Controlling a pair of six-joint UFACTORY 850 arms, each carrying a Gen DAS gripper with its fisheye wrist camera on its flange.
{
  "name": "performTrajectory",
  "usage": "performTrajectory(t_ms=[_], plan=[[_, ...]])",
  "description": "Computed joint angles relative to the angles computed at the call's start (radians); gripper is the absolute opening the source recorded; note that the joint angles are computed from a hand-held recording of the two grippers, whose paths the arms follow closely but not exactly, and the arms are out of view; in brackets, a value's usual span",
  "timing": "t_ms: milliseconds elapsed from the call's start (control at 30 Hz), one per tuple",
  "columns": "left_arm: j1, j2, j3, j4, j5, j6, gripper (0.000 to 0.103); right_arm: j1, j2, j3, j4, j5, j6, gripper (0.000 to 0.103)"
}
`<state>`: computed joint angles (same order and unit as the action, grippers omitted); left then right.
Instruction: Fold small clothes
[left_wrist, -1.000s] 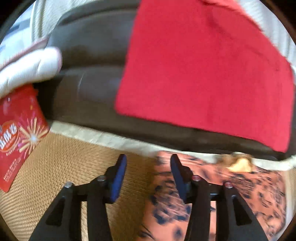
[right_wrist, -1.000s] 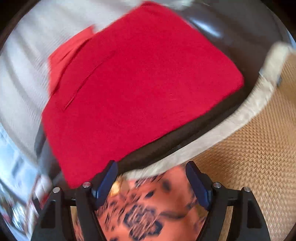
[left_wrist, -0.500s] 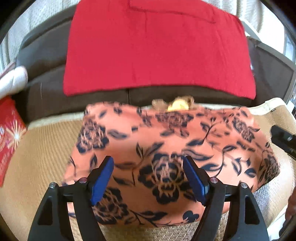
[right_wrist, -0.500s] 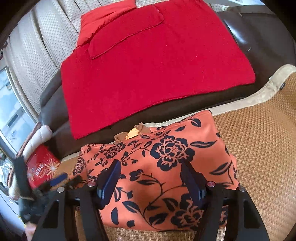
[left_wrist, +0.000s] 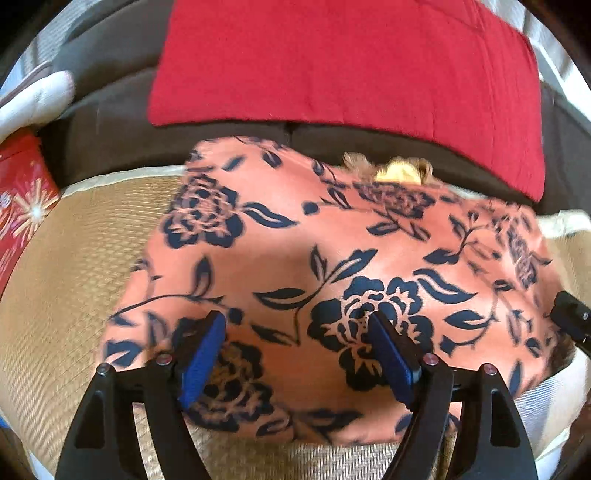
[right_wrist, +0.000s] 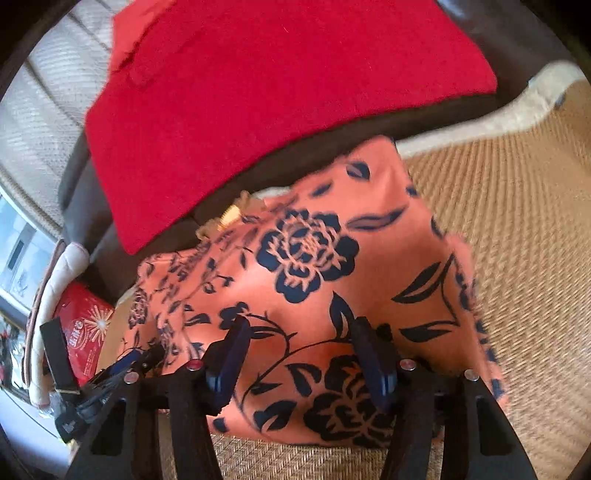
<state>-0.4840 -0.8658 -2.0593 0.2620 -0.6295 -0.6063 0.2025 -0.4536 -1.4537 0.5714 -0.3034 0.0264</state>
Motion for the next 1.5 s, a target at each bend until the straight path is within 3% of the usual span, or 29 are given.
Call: performTrajectory(t_ms=[100,200,300,433,600,733,800,867,933,1033,1100,1233,1367,1500], plan=[[0.015,0.127,0.177,0.054,0.114,-0.083,0.080,-0.002,0.063,0.061,0.172,0.053,-0.201,0.061],[0.028,0.224,0.327,0.193,0.209,-0.269,0.082,-0.017,0.113,0.118,0.486,0.083,-0.492,0.061],[0.047,0.247,0.369,0.211,0.213,-0.272,0.082,-0.019,0.138,0.147,0.710,0.089,-0.705,0.063],[0.072,0.199,0.321,0.154,0.139,-0.196,0.082,-0.004,0.107,0.102,0.670,0.033,-0.661,0.063],[0.094,0.102,0.202,0.035,0.004,-0.060,0.082,0.035,0.006,-0.015,0.447,-0.025,-0.439,0.063],[0.114,0.104,0.198,-0.069,0.008,0.029,0.082,0.052,-0.121,-0.152,0.134,-0.177,-0.114,0.063],[0.118,0.128,0.226,-0.065,0.026,0.027,0.082,0.053,-0.105,-0.139,0.151,-0.156,-0.137,0.062],[0.119,0.176,0.287,-0.050,0.075,0.014,0.082,0.038,-0.068,-0.091,0.280,-0.145,-0.237,0.062],[0.132,0.214,0.332,-0.176,0.111,0.122,0.082,0.015,-0.025,-0.035,0.405,-0.148,-0.328,0.063],[0.151,0.258,0.401,-0.490,0.149,0.363,0.082,-0.033,0.056,0.076,0.647,-0.162,-0.485,0.064],[0.161,0.265,0.424,-0.699,0.136,0.465,0.082,-0.068,0.103,0.145,0.788,-0.197,-0.570,0.071],[0.187,0.258,0.466,-1.072,0.097,0.679,0.082,-0.125,0.186,0.293,1.010,-0.253,-0.651,0.075],[0.181,0.261,0.494,-1.114,0.154,0.612,0.082,-0.146,0.191,0.328,1.034,-0.252,-0.584,0.076],[0.180,0.256,0.511,-1.211,0.235,0.604,0.082,-0.140,0.158,0.294,1.003,-0.185,-0.513,0.076]])
